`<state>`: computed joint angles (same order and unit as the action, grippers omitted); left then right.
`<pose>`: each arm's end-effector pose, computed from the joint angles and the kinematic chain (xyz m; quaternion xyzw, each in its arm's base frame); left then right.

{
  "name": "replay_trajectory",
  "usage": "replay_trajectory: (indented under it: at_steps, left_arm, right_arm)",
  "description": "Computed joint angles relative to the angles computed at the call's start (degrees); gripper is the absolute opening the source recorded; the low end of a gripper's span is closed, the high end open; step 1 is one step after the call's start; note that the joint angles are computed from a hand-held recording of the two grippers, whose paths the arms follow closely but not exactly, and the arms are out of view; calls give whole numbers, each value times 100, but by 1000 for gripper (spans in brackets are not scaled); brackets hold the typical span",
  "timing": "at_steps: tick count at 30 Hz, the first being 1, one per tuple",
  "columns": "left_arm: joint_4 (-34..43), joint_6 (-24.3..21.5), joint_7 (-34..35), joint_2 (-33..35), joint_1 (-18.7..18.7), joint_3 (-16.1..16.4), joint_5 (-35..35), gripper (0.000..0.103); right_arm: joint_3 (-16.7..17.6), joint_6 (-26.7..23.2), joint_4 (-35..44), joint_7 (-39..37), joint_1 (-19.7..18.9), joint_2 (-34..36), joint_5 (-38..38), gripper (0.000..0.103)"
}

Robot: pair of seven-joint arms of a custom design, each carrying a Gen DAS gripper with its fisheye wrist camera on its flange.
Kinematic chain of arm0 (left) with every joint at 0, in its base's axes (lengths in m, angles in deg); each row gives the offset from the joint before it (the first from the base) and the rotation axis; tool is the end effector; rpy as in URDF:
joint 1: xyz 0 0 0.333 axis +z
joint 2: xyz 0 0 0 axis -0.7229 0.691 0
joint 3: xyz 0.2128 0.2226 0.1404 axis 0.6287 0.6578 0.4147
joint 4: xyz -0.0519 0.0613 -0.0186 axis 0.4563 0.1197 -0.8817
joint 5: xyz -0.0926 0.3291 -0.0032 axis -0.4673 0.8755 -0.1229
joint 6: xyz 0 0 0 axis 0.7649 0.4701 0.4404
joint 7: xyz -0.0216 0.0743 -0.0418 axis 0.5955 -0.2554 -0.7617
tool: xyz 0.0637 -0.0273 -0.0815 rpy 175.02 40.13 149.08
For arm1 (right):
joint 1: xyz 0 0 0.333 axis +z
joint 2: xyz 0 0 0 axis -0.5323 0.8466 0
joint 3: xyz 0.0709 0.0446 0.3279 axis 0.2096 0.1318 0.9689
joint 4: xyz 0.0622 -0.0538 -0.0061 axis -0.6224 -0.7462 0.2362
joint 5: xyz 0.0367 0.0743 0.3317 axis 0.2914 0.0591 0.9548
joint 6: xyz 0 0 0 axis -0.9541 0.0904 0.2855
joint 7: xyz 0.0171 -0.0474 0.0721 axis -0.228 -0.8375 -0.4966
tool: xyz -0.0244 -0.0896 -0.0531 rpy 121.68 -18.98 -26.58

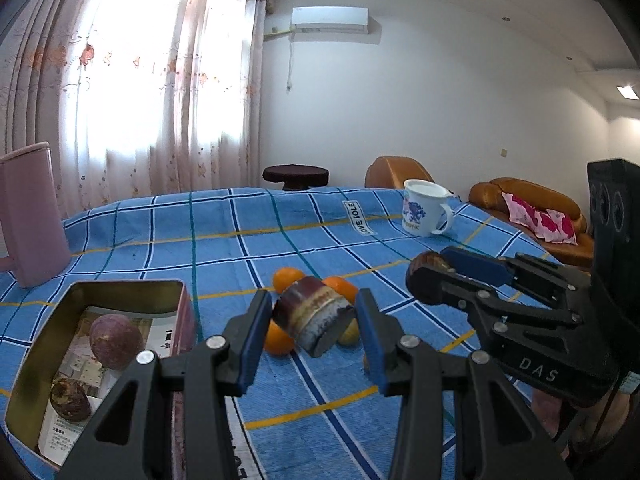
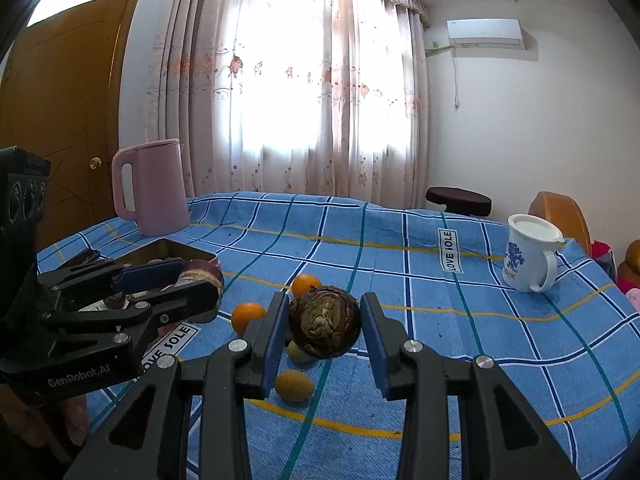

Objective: Organize fruits
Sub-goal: 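Carry the mangosteen and jar over the tin box and release both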

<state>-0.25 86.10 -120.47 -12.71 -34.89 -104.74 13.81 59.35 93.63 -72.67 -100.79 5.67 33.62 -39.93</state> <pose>0.7359 -0.0843 0.2840 -0.2962 0.7798 -0.5288 0.1570 0.6355 0.3618 0.2890 -0.5318 0.6356 -0.4411 0.3445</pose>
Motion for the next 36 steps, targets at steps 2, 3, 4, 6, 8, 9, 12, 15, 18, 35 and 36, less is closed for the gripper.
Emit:
replay_trajectory:
  at_steps: [2,3,4,6,8,9,12,15,18,35,36]
  left_arm:
    - [6,-3,2,7,21,-6,-9,45]
    - [-8,-1,26,1,45,-17,-35,45]
    - [8,3,22,8,47,-12,-41,45]
    - [75,-8,-53,38,42,14,-17,45]
    - [155,-5,-132,80,44,27,8,45]
    - [175,0,-156,91,50,25,20,45]
    - [247,-10,-267,128,71,28,86,45]
    - [290,-18,-345,148,106,21,144,45]
    - [333,-18,-432,160,151,9,171,45]
    - [1014,3,-1245,484,322,21,557,45]
    - [1091,12,-1336,523,323,35,616,45]
  right_arm:
    - [15,46,101,-79,-26,58,46,38]
    - [23,70,182,-164,-39,104,94,38]
    - [16,88,242,-229,-36,141,136,38]
    - [-4,132,390,-377,-30,233,248,38]
    - [-49,179,497,-494,-9,303,359,38]
    - [-70,201,565,-568,-2,347,426,38]
    - [-146,296,741,-770,19,463,626,38]
    - [-227,393,962,-994,36,601,848,38]
    - [-317,474,1201,-1255,69,738,1074,38]
    - [-501,732,3558,-3721,-82,2037,3136,38]
    - [-439,693,3873,-4016,-138,2209,3346,38]
